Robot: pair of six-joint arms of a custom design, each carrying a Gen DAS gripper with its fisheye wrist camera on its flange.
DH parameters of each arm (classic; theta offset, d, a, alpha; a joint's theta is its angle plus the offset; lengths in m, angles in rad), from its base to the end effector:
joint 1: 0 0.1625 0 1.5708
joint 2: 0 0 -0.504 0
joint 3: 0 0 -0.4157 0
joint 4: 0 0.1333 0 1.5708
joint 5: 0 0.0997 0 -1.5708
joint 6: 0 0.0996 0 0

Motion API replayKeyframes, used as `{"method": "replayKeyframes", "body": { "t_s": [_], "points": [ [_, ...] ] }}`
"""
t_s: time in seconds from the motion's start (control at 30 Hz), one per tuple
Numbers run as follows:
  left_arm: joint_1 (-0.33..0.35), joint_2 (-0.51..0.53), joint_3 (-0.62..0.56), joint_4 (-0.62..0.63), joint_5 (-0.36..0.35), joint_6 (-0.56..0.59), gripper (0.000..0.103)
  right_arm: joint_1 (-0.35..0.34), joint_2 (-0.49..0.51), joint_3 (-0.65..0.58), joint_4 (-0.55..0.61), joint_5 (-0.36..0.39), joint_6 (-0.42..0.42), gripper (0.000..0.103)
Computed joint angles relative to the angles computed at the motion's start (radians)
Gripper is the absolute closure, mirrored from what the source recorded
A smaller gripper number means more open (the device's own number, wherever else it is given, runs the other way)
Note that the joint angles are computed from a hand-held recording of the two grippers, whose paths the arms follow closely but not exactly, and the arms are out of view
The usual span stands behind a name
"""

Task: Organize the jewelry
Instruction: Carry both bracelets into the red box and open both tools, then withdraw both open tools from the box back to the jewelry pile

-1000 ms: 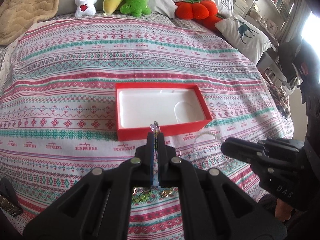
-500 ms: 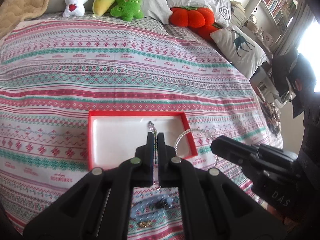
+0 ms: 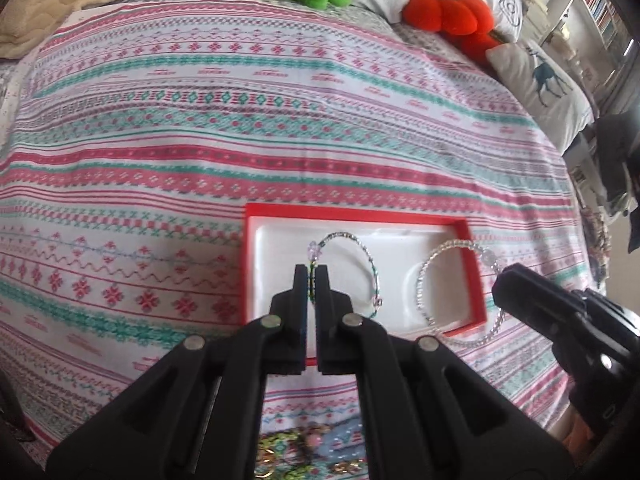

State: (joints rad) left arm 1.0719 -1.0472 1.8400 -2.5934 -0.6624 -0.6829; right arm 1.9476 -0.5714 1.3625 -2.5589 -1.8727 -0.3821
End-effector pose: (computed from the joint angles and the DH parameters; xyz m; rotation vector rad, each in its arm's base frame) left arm -0.1273 -0.6763 0.2659 -0.3499 2.3420 -0.8697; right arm 0.4028 -0.7360 0.0657 1.0076 -2.6413 0.2782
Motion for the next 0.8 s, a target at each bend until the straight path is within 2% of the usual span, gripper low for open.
{"method": "replayKeyframes", "body": {
  "t_s": [0.27, 0.53, 0.63, 0.73, 0.8],
  "points": [
    [0.006, 0.011, -0.02, 0.097, 0.042, -0.031, 0.099, -0.017, 0.031, -0.033, 0.053, -0.01, 0.005, 0.099],
    [0.006, 0.023, -0.032, 0.102, 0.051, -0.023, 0.099, -0.022, 0.052, -0.049, 0.04, -0.104, -0.012, 0.099],
    [0.004, 0.023, -0.032, 0.101, 0.055, -0.02, 0.099, -0.023, 0.055, -0.053, 0.053, -0.102, -0.007, 0.098],
    [-0.001, 0.018, -0.026, 0.093, 0.061, -0.015, 0.099, -0.026, 0.052, -0.058, 0.082, -0.063, 0.006, 0.096],
    [-0.006, 0.012, -0.022, 0.094, 0.061, -0.014, 0.093, -0.024, 0.046, -0.059, 0.101, -0.043, 0.013, 0.091]
  ]
}}
